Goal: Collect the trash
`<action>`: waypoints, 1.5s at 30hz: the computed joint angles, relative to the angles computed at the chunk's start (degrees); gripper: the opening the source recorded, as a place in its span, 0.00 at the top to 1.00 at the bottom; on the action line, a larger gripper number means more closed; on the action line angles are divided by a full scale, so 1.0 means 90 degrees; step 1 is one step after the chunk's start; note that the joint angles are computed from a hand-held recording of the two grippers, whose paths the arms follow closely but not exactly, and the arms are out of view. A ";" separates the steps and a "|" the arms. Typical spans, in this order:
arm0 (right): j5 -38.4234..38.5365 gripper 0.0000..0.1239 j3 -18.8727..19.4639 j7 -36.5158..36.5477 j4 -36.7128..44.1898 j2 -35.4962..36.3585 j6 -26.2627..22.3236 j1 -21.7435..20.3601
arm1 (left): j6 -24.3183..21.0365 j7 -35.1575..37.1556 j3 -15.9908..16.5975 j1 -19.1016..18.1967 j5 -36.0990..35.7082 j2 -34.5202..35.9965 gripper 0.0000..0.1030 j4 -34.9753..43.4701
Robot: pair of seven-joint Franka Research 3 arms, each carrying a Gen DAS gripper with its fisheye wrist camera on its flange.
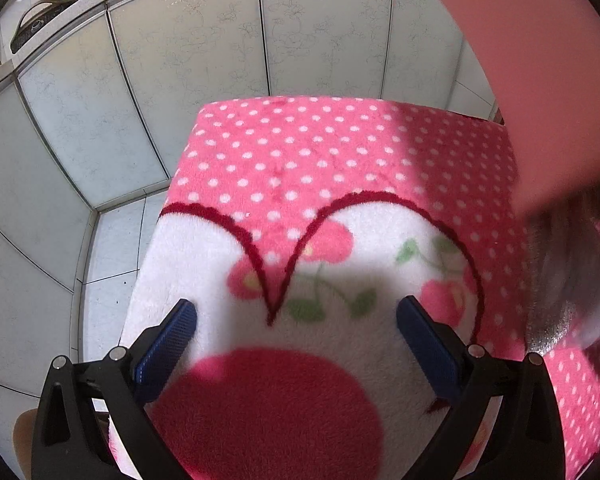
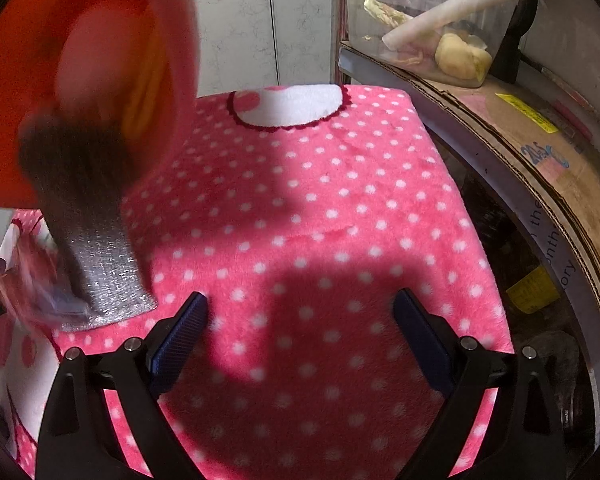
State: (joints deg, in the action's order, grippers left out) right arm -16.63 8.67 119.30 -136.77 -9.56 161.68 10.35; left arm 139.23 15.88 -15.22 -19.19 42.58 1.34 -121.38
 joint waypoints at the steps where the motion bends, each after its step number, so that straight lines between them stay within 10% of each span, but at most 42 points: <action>1: 0.0019 0.24 -0.0007 -0.0011 -0.0006 -0.0005 0.0008 0.0007 | 0.0000 0.0001 0.0001 0.0000 -0.0001 -0.0001 0.04 -0.0001; 45: 0.0383 0.24 -0.0082 -0.0093 -0.0126 -0.0085 0.0216 0.0028 | -0.0009 -0.0016 0.0000 -0.0004 0.0008 0.0000 0.04 0.0002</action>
State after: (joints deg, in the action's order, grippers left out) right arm -13.18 7.93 118.46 -137.90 -10.32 163.62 10.61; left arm 139.15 15.73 -15.22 -19.22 42.65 1.34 -121.37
